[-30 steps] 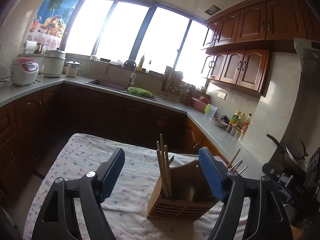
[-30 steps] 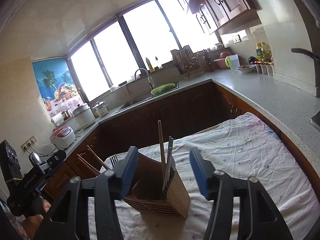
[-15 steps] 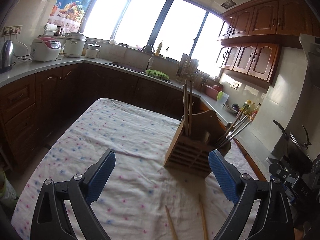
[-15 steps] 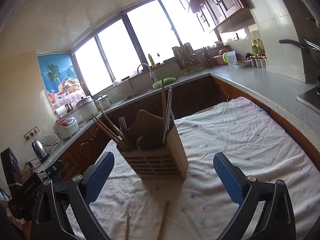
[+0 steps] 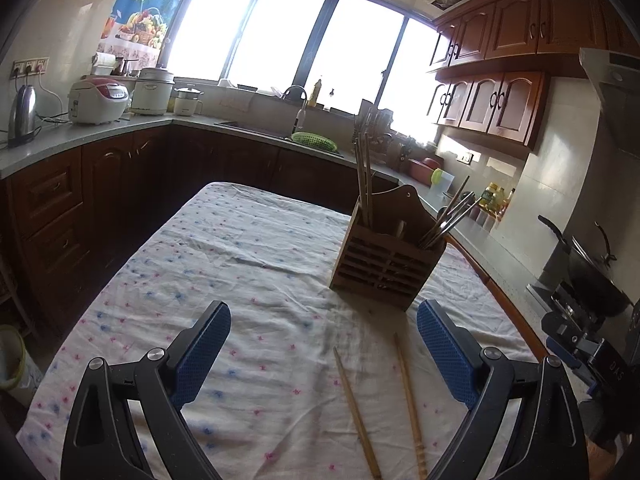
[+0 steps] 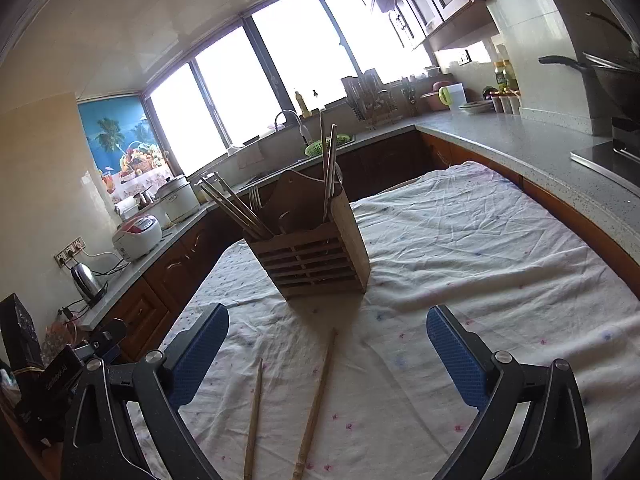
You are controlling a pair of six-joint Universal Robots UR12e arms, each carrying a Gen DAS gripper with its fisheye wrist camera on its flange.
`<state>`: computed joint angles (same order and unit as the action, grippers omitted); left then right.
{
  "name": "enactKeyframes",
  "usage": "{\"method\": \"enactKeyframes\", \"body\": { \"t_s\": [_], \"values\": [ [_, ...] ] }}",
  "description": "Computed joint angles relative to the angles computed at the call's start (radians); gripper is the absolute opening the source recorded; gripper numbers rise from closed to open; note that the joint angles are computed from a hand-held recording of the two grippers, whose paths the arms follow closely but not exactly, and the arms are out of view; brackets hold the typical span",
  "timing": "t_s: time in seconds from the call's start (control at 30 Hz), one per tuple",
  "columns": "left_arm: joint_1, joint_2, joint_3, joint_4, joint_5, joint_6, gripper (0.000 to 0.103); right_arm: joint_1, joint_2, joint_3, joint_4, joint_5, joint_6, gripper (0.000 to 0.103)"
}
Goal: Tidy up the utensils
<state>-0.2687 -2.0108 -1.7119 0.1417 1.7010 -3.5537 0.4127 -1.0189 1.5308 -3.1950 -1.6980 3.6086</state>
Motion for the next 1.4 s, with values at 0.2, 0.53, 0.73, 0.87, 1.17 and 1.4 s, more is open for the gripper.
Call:
{"method": "enactKeyframes", "body": {
  "t_s": [0.2, 0.53, 0.73, 0.87, 1.17, 1.4],
  "values": [
    [-0.028, 0.032, -0.06, 0.116, 0.073, 0.072, 0.102, 0.037, -0.016, 0.027, -0.154, -0.088, -0.134, 0.103],
    [-0.086, 0.019, -0.142, 0.219, 0.206, 0.15, 0.102, 0.098, -0.005, 0.103, -0.302, -0.25, -0.325, 0.103],
    [-0.114, 0.008, -0.15, 0.209, 0.256, 0.192, 0.102, 0.1, -0.015, 0.146, -0.3, -0.263, -0.307, 0.103],
    [-0.13, 0.008, -0.153, 0.217, 0.288, 0.208, 0.102, 0.101, -0.015, 0.157, -0.314, -0.282, -0.305, 0.103],
    [-0.136, 0.01, -0.155, 0.185, 0.337, 0.206, 0.102, 0.099, -0.017, 0.179, -0.321, -0.309, -0.282, 0.103],
    [-0.146, 0.007, -0.146, 0.156, 0.373, 0.219, 0.102, 0.1, -0.016, 0.186, -0.325, -0.318, -0.283, 0.103]
  ]
}}
